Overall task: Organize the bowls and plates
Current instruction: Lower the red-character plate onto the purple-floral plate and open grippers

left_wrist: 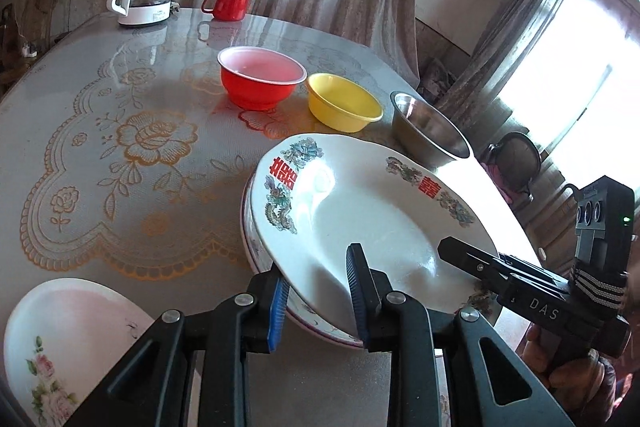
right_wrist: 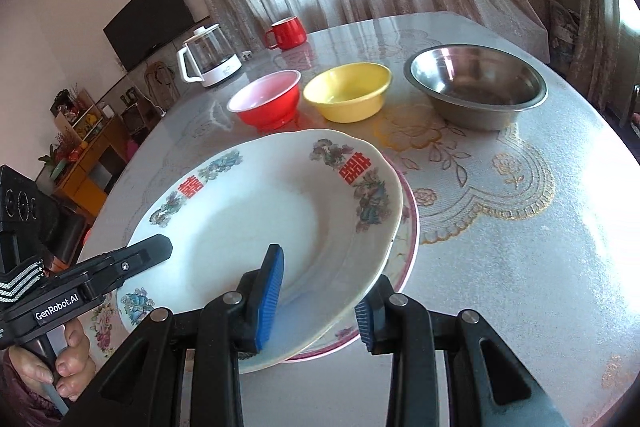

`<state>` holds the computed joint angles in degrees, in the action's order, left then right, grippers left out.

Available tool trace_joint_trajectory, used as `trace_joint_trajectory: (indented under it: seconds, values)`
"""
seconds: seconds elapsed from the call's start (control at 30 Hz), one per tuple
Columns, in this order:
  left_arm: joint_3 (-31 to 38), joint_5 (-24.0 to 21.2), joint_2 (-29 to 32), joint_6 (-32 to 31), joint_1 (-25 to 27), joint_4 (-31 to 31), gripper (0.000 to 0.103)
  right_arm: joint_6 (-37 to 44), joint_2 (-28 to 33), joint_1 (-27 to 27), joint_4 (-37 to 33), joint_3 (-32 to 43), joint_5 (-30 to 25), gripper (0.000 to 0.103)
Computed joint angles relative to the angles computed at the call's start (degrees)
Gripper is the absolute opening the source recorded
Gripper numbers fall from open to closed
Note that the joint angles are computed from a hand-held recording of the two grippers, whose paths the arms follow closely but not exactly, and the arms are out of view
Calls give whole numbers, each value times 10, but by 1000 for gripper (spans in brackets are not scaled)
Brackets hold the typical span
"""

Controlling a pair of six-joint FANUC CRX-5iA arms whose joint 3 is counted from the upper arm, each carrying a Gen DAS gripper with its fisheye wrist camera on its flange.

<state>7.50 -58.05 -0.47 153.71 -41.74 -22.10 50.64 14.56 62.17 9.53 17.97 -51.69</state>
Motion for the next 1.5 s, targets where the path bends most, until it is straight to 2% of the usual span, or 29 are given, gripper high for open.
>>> trace_joint_trajectory:
  seconds: [0.17,0.57,0.87,0.97,1.07,1.17,1.2,1.5]
  values:
    - [0,4,16,-15,13,31,29,-3,6,-10,-2,0,-14,32]
    - [-12,1,7,-4,6,21,28,11,-7,-6,12,-19,-19,32]
    - [-28,20,-6,6,-4,19,28,0,-30,-4,37,-45,-17,32]
    - [-24,10,-7,20,-9,5,28,-44,-27,-4,68,-52,-17,32]
    - [-24,3,-11,27,-11,-2,28,-66,-16,-13,66,-45,-16,32]
    - [-27,0,-14,32,-10,-6,28,-53,-3,-18,47,-29,-16,23]
    - [-28,0,-14,31,-7,-1,29,-55,1,-13,61,-29,-18,22]
    - [-30,8,-14,30,-6,2,30,-47,6,4,94,-28,-34,23]
